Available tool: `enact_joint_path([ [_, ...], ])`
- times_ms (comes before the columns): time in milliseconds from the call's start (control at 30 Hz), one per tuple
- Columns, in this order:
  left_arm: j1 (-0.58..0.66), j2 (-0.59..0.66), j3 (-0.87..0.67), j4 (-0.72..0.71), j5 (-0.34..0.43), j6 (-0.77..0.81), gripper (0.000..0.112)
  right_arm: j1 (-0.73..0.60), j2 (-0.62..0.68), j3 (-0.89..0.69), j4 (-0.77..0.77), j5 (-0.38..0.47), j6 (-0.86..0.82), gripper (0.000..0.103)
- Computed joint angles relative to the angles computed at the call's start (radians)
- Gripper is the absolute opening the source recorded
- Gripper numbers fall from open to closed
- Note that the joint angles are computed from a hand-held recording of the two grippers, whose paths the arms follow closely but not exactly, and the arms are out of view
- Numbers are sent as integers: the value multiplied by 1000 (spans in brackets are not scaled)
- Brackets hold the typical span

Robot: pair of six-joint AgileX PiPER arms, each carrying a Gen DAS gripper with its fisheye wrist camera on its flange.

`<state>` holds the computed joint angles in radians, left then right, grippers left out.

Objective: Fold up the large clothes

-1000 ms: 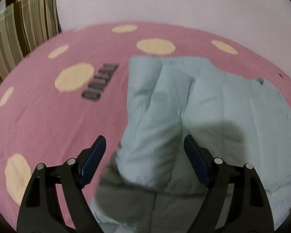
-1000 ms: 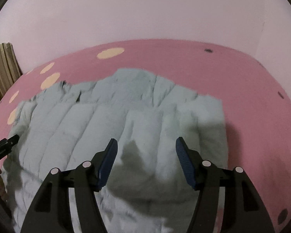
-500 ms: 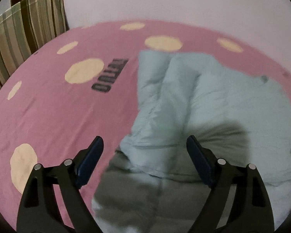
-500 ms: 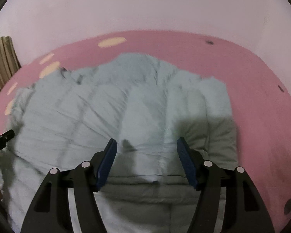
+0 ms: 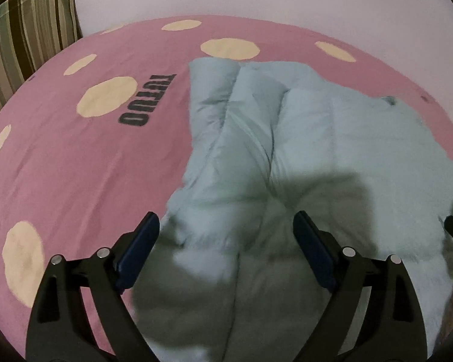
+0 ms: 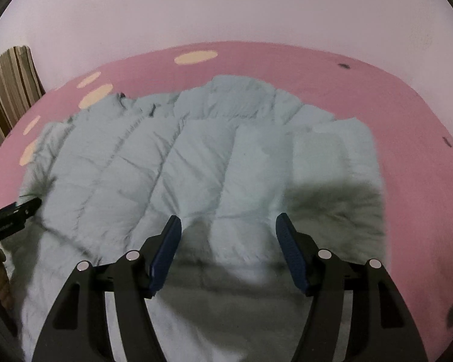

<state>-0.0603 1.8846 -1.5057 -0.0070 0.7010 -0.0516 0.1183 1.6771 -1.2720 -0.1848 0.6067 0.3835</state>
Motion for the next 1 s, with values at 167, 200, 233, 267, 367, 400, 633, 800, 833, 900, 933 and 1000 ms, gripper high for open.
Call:
enact_joint_path([
  [167, 96, -270, 288, -82, -51, 147, 91, -32, -240, 200, -4, 17, 0, 65],
  [200, 119, -321, 339, -95, -50, 168, 91, -43, -301, 252, 5, 25, -8, 67],
  [233, 144, -367, 385, -112, -50, 193, 91, -49, -364, 304, 0, 40, -3, 69],
  [267, 175, -420, 438, -138, -46, 230, 91, -47, -401, 335, -13, 53, 11, 69],
  [367, 288, -551, 563, -232, 2, 382, 91, -62, -558, 460, -8, 102, 10, 70],
  [400, 336, -595, 602, -268, 29, 437, 91, -73, -617, 504, 5, 125, -2, 70],
  [633, 630, -738, 748, -454, 211, 756, 91, -198, -883, 700, 148, 241, -152, 70],
  [800, 726, -774, 798, -535, 267, 882, 89, -236, -1004, 772, 209, 288, -193, 70],
  [833, 709, -776, 806, -534, 257, 871, 82, -218, -1018, 782, 195, 288, -166, 70],
  [900, 692, -787, 812, -520, 247, 857, 73, -151, -1030, 789, 148, 290, -76, 70],
  [933, 675, -794, 817, -513, 239, 842, 62, -97, -1034, 790, 108, 293, -9, 62],
  [1000, 666, -799, 814, -518, 252, 843, 48, -9, -1037, 788, 50, 311, 82, 46],
])
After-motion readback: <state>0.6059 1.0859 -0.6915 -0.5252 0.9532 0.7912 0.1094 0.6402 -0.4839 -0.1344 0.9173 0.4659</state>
